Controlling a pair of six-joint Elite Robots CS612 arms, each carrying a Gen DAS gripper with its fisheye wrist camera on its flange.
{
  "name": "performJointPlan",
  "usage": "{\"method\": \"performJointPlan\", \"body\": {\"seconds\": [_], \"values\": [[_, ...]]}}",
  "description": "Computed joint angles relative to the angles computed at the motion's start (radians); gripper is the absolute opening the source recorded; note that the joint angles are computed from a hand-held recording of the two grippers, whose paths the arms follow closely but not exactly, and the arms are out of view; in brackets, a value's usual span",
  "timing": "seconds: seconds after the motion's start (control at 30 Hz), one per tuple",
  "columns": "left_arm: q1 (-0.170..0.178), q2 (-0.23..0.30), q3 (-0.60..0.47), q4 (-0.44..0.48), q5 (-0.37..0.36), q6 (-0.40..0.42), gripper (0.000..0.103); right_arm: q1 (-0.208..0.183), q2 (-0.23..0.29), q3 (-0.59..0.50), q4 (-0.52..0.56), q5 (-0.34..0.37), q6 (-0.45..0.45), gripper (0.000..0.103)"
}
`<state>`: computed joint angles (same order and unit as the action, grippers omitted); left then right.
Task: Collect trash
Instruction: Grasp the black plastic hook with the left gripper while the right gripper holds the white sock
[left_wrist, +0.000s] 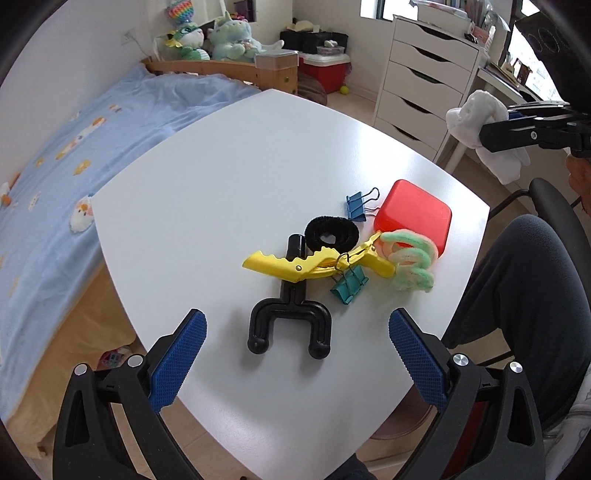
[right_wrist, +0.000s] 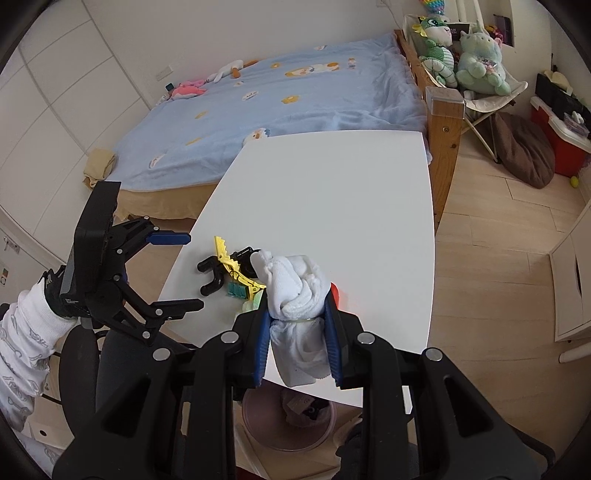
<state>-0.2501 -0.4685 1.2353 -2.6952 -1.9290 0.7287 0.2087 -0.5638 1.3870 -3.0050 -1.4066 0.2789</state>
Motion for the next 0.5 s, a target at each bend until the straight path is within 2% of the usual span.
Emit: {"method": "performJointPlan", "body": {"seconds": [0.1, 0.17, 0.23, 0.5], "values": [[-0.001, 0.007, -0.014, 0.024, -0.002, 0.022, 0.093, 0.0, 0.0, 0.002, -0.003, 0.0, 0.006, 0.026], [-0.003, 0.011, -0.021, 0.039, 0.007, 0.033, 0.082, 0.0, 0.001, 0.003, -0.003, 0.002, 0.008, 0.026], [-0.007, 0.013, -0.023, 0.041, 0.03, 0.036, 0.076, -0.001, 0.002, 0.003, -0.003, 0.003, 0.009, 0.026], [-0.009, 0.02, -0.024, 0.04, 0.059, 0.017, 0.068, -0.001, 0.01, -0.009, 0.004, 0.014, 0.006, 0.026]]}}
